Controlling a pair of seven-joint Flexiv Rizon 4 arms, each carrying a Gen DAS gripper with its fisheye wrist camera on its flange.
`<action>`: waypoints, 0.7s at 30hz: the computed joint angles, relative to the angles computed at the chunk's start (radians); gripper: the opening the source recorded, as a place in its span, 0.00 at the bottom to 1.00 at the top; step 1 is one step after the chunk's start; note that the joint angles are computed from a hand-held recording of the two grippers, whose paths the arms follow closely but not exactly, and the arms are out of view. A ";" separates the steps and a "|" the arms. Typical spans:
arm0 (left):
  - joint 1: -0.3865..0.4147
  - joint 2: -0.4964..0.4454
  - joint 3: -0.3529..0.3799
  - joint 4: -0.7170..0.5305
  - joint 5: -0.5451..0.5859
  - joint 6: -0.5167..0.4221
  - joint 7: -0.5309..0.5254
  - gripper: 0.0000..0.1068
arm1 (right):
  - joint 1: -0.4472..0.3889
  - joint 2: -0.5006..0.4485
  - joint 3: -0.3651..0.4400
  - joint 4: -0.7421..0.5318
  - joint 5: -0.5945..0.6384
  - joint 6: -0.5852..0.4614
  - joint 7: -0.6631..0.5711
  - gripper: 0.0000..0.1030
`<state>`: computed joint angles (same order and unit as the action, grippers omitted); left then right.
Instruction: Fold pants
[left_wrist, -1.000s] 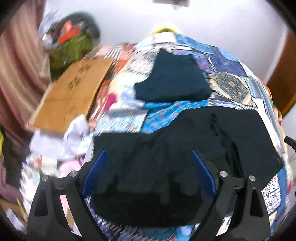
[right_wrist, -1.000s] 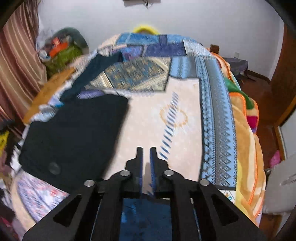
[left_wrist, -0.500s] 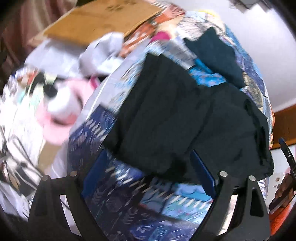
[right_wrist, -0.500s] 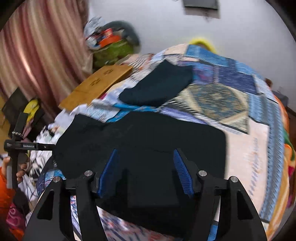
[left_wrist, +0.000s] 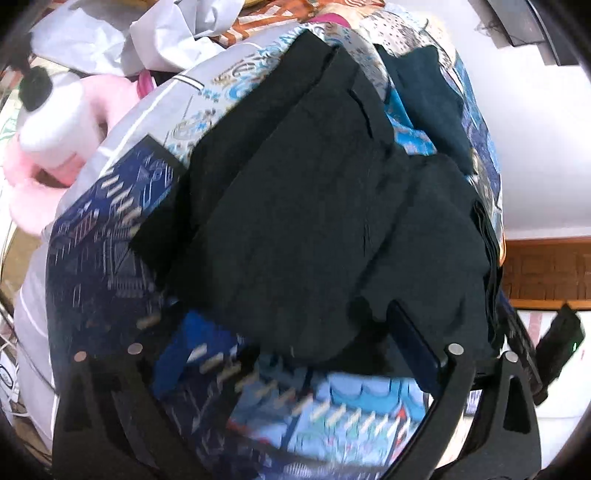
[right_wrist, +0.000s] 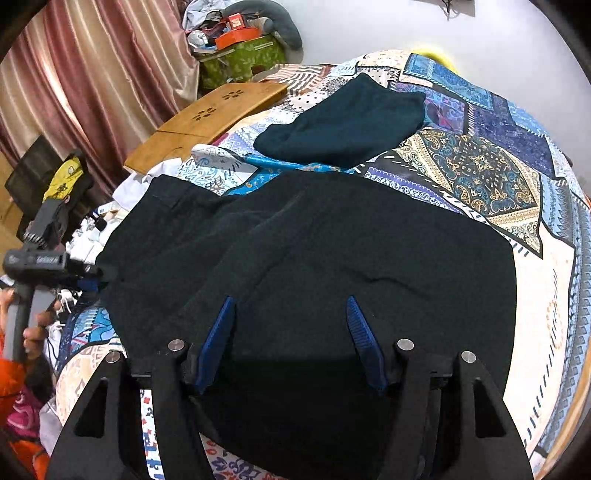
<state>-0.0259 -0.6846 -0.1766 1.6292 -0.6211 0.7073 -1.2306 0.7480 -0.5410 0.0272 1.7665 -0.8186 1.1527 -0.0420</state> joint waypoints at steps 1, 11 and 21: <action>-0.003 -0.007 0.000 -0.007 -0.003 0.010 -0.007 0.92 | 0.001 0.000 0.000 -0.001 0.000 -0.002 0.000 0.58; -0.078 -0.002 0.041 -0.010 0.159 0.231 -0.087 0.34 | 0.003 0.006 -0.022 0.021 -0.035 0.046 0.063 0.58; -0.115 0.051 0.019 -0.052 0.246 0.376 -0.040 0.17 | 0.020 0.106 -0.082 0.150 -0.236 0.082 0.359 0.58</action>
